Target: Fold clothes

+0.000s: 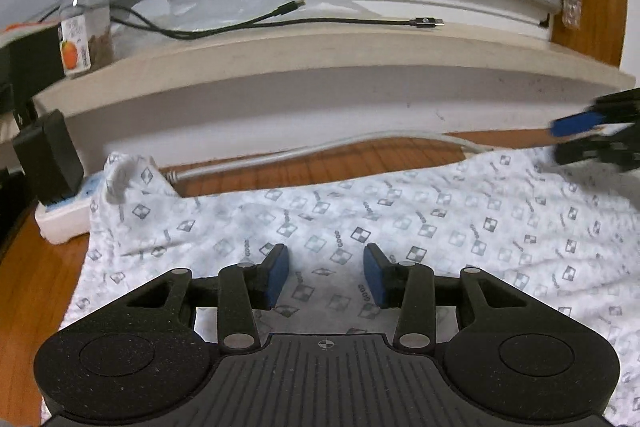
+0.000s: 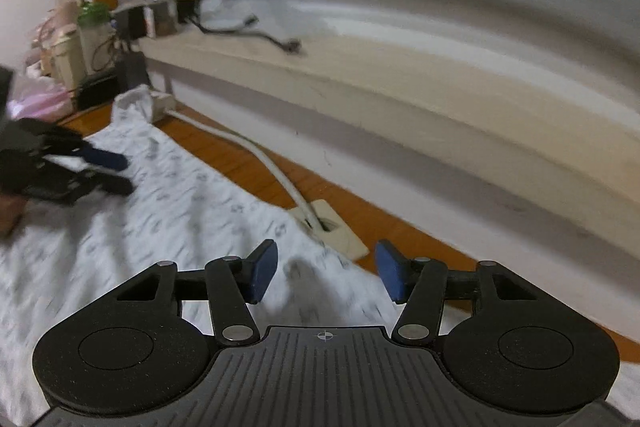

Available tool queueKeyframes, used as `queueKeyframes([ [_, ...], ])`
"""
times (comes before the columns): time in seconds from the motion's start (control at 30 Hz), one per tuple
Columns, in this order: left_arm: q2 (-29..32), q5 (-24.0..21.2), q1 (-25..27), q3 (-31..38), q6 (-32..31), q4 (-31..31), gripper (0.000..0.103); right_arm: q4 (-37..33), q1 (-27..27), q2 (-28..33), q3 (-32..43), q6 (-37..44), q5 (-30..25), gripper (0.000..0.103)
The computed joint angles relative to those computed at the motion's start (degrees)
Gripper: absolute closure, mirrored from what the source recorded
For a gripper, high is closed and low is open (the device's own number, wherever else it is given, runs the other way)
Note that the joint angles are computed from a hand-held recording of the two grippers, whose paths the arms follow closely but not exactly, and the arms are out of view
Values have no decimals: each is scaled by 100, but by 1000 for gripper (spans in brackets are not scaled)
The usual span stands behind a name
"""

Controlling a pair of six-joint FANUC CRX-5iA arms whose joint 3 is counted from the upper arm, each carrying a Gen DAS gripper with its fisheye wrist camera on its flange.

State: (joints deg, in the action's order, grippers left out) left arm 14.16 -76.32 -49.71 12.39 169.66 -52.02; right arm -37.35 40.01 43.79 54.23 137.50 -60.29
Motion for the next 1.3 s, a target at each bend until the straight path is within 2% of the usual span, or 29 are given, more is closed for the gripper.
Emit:
queueKeyframes([
  [0.07, 38, -56, -2, 54, -62, -3, 57, 165, 93, 342, 513, -241, -294, 49],
  [0.13, 42, -67, 4, 61, -58, 2, 56, 131, 96, 482, 777, -242, -585, 72],
  [0.17, 30, -55, 8, 48, -45, 7, 55, 113, 98, 555, 915, -245, -732, 94],
  [0.2, 18, -44, 10, 35, -34, 9, 55, 68, 93, 571, 974, -205, -851, 101],
  [0.27, 15, -48, 7, 35, -37, 8, 55, -155, 51, 302, 566, 228, -681, 101],
  [0.4, 15, -50, 12, 32, -42, 11, 55, -1133, -213, -386, -370, 1200, -471, 102],
  [0.47, 21, -65, 11, 39, -50, 11, 54, -1317, -298, -615, -676, 1662, -680, 102],
  [0.63, 27, -103, 18, 54, -57, 22, 51, -812, -136, -913, -1299, 2137, -603, 102],
  [0.73, 44, -142, 13, 77, -76, 20, 50, -733, -145, -854, -1202, 1986, -656, 98],
  [0.83, 44, -142, 13, 77, -76, 20, 50, -1037, -289, -855, -1106, 1919, -717, 91],
  [0.93, 44, -145, 12, 77, -70, 21, 49, -1227, -360, -778, -936, 1638, -523, 75],
  [1.0, 43, -147, 12, 77, -63, 21, 49, -949, -255, -634, -733, 1390, -466, 64],
  [1.03, 43, -147, 12, 77, -63, 21, 49, -673, -160, -492, -544, 1246, -565, 64],
  [1.1, 43, -147, 12, 77, -63, 21, 49, -333, -34, -333, -389, 1157, -610, 67],
  [1.13, 42, -150, 11, 76, -56, 22, 49, -287, -18, -280, -326, 1161, -626, 75],
  [1.17, 41, -147, 13, 74, -55, 23, 49, -243, -2, -227, -262, 1167, -643, 100],
  [1.3, 33, -115, 25, 61, -46, 30, 49, -389, 44, -394, -618, 1022, 553, 102],
])
